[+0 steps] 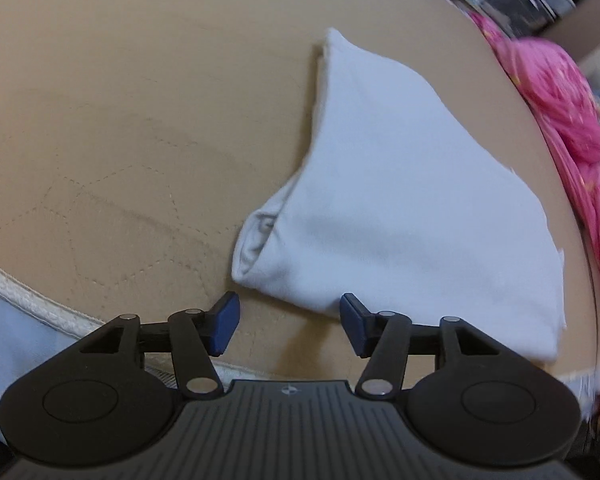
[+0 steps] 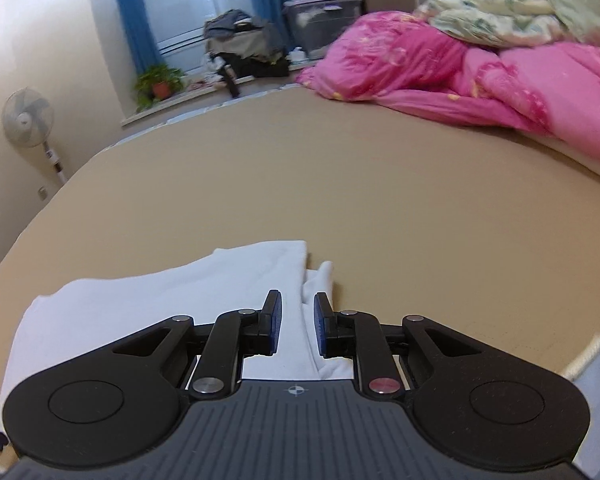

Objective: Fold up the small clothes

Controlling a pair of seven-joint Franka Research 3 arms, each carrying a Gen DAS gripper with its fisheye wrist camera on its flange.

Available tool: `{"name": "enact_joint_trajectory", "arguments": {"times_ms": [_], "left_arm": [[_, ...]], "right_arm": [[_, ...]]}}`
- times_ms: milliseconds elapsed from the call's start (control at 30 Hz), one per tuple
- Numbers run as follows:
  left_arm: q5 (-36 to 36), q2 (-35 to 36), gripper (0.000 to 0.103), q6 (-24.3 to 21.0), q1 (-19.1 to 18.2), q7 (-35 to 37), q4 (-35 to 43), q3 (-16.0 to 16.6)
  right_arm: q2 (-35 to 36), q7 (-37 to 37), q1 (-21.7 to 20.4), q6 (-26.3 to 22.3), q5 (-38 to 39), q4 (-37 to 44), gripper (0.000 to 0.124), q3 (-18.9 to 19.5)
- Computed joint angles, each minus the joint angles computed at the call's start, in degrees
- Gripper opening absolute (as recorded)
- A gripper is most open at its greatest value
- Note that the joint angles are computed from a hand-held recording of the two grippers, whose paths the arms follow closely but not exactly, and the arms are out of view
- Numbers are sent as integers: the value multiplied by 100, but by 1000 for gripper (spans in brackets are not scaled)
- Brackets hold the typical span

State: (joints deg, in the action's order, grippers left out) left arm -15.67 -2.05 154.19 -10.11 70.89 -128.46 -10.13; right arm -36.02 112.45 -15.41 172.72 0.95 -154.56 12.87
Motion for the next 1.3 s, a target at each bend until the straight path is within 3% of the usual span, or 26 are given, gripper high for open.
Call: {"name": "enact_joint_trajectory", "arguments": {"times_ms": [133, 233, 333, 400, 433, 500, 567, 667, 767, 900, 1000, 1100, 1167, 1300], "left_arm": [[922, 13, 64, 529, 30, -1351, -180, -84], [2513, -6, 62, 833, 103, -3128, -331, -189], [4902, 112, 45, 194, 80, -4969, 3, -373], [5665, 169, 21, 24, -60, -5443, 120, -386], [5848, 171, 14, 25, -117, -5550, 141, -376], [6085, 173, 13, -142, -223, -5752, 234, -377], [6004, 147, 15, 38, -248, -5813, 197, -324], [4759, 68, 17, 524, -215, -5329, -118, -213], [4259, 24, 17, 951, -133, -5290, -339, -153], [3614, -121, 7, 855, -51, -4665, -438, -75], [3912, 12, 5, 29, -59, -4674, 184, -207], [5242, 123, 5, -462, -235, -4853, 910, -412], [5865, 291, 4, -628, -437, -4757, 1410, -522], [6279, 865, 4, -556, -1002, -4374, 2418, -678]], "right_arm": [[-12, -234, 114, 182, -14, -57, 19, -147], [-46, -371, 298, 112, 187, -88, 19, -364], [-32, -497, 389, 30, 338, -84, 19, -539], [-39, -594, 418, 6, 398, -99, 19, -609], [-43, -647, 422, 13, 417, -114, 19, -635], [-95, -751, 426, 17, 455, -170, 19, -682], [-146, -835, 424, 2, 502, -214, 19, -718], [-205, -927, 417, -8, 599, -258, 19, -789], [-214, -967, 452, -29, 751, -250, 19, -889], [-159, -854, 362, -134, 883, -188, 19, -848], [-117, -659, 165, -205, 856, -132, 19, -712], [-140, -402, -36, -170, 811, -134, 19, -631], [-170, -278, -150, -59, 786, -175, 19, -599], [-188, -154, -250, -55, 730, -242, 19, -624]]}}
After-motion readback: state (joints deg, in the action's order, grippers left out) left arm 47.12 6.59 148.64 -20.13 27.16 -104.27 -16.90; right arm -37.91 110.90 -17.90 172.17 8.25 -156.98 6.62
